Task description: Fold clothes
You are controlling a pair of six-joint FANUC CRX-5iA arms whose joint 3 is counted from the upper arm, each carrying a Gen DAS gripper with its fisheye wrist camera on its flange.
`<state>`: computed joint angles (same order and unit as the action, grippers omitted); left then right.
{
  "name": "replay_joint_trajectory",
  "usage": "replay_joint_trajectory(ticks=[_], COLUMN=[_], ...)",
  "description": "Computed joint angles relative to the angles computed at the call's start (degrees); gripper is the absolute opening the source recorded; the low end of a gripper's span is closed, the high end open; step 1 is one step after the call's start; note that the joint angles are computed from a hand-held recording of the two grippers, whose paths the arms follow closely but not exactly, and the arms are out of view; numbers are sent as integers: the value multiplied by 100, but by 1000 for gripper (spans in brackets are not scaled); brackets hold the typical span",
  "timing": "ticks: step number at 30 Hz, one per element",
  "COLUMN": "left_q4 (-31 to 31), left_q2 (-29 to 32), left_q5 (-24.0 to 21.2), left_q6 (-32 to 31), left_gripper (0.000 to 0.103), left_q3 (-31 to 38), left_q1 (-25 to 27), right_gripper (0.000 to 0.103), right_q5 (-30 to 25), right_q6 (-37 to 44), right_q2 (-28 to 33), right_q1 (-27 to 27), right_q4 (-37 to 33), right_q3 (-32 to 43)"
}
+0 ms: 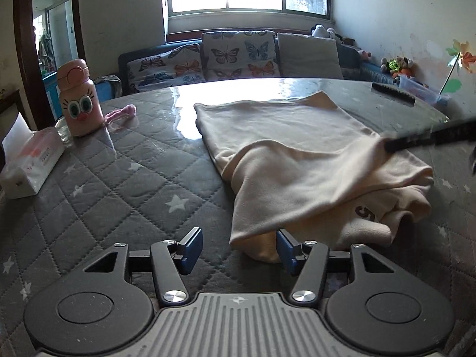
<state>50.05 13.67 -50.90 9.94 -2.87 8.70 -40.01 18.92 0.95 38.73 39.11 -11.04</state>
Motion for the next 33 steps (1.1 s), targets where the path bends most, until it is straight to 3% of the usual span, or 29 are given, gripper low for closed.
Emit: replay_joint_trajectory(ticks=[3,5,7,9,13,20,28,33], left_q4=[-32,-20,74,259,436,-10,275,287], left_q2=[-34,-64,-108,-180,-361,-279,-57,261], left_q5=[159,247,305,355,510,8,-65,-41], left_q6=[-9,-53,-205,-496,-1039,-863,-456,-133], left_gripper=[55,31,15,7,6,10,10,10], left_q3=[-63,-111,-191,-321,-574,-285,199,533], left_q1=[-61,-87,-101,-115,-137,61,11,-265], right_gripper=[5,5,4,4,5,14,17,21], right_q5=[33,99,144,183,-37,-712,-383,-391], right_q6=[-96,-217,-370,-554,-562,377,158,306], right_q2=[-30,-60,-90,-144,-230,-157,-170,185], right_q1=[-5,-36,-66,-93,-35,108,-131,-271], right_q4=[502,898,1305,1735,1613,-218,230,2], right_q3=[13,12,-24,-120,-277,-178,-186,71])
